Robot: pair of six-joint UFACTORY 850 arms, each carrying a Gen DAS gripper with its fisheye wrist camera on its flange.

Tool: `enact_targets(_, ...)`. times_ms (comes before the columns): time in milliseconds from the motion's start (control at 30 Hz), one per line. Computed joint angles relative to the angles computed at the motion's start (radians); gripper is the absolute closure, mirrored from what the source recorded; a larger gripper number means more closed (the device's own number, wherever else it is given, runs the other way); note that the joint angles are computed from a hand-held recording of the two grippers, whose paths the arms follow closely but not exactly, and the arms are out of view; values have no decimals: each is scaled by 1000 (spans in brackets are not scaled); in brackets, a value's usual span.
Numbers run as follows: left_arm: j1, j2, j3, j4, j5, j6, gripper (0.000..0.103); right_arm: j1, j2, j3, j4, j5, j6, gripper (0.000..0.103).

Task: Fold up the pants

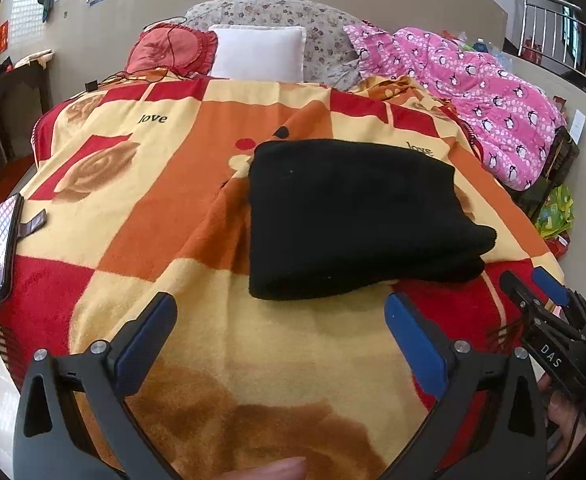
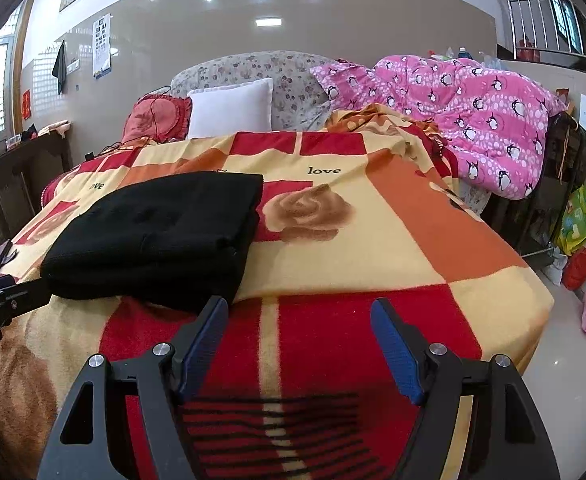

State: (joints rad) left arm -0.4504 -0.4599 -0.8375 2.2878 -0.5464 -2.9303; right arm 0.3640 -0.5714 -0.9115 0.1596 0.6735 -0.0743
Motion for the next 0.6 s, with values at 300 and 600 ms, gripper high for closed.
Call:
enact_targets(300,14,-8,-1,35,18,-41,0,1,-4,-6,10,-2,-8,28)
enact_targets(600,6,-11,14,98,-18,-96,0,1,-4,-5,10,-2,-9,28)
